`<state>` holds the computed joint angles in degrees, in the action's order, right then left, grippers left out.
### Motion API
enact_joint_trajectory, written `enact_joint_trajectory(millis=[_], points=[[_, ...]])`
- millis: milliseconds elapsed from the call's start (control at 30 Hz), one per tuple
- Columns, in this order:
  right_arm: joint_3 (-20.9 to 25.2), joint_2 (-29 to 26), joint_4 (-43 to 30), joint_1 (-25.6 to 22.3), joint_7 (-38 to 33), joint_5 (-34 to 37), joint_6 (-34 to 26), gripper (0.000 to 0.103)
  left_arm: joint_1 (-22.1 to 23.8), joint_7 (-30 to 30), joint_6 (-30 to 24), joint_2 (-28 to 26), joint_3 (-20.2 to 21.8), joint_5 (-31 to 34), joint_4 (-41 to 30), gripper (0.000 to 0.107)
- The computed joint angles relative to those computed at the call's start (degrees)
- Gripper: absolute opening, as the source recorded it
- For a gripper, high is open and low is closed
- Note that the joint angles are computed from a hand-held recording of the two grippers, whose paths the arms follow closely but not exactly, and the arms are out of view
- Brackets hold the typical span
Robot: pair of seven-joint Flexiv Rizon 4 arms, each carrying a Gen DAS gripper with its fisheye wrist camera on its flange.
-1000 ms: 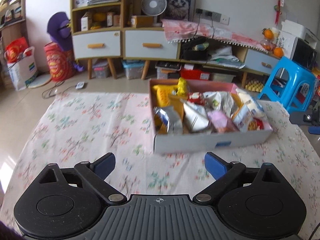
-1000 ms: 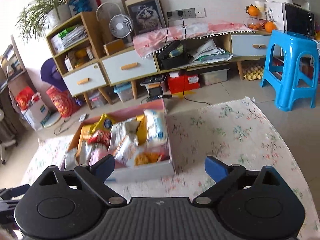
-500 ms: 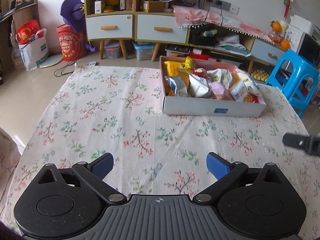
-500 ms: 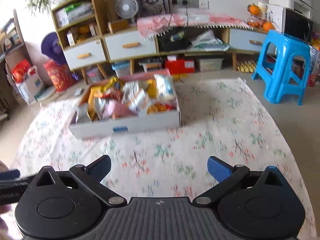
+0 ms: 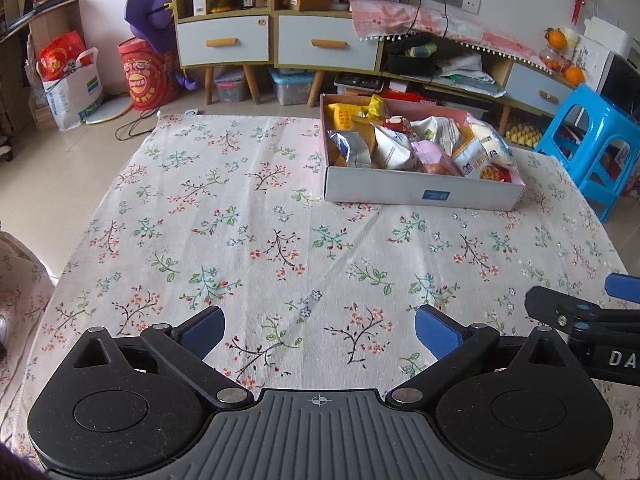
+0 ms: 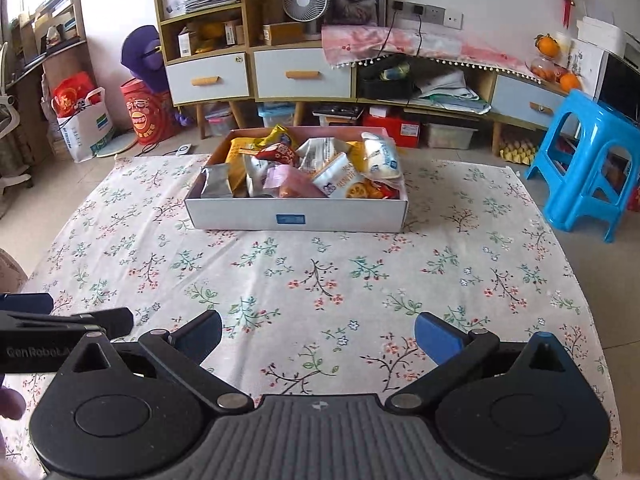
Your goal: Organize snacks
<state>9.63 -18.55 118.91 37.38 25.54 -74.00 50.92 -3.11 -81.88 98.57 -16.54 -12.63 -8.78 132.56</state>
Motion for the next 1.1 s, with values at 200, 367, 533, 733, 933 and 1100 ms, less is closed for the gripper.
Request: enact_joint_trajectory(millis=[200, 367, 533, 733, 933, 1100], points=[[0.01, -0.3, -0.36, 0.36, -0.06, 0.21, -0.62, 0.094, -1.36, -0.11, -0.35, 0.21, 1.42, 0.11, -0.09, 0.102], [0.07, -0.13, -0.23, 0.49, 0.37, -0.05, -0.85, 0.094, -0.4, 0.05, -0.27, 0.25, 0.27, -0.09, 0.14, 0.102], [0.19, -0.1, -0.19, 0.52, 0.36, 0.23, -0.88, 0.094, -1.77, -0.25, -0.39, 0.22, 1.62, -0.06, -0.09, 0.102], [0.13, -0.09, -0.24, 0.55, 0.44, 0.09, -0.94, 0.094, -1.4, -0.3, -0.1, 0.27, 1.27, -0.06, 0.01, 0.102], [0.1, 0.07, -0.31, 0.61, 0.87, -0.42, -1.52, 0.094, -0.84, -0.65, 0.52, 0.51, 0.84, 0.06, 0.3, 0.102], [0.23, 0.03, -0.33, 0.56, 0.99, -0.35, -1.79, 0.094, -1.27, -1.02, 0.67, 0.5, 1.36, 0.34, 0.21, 0.102]])
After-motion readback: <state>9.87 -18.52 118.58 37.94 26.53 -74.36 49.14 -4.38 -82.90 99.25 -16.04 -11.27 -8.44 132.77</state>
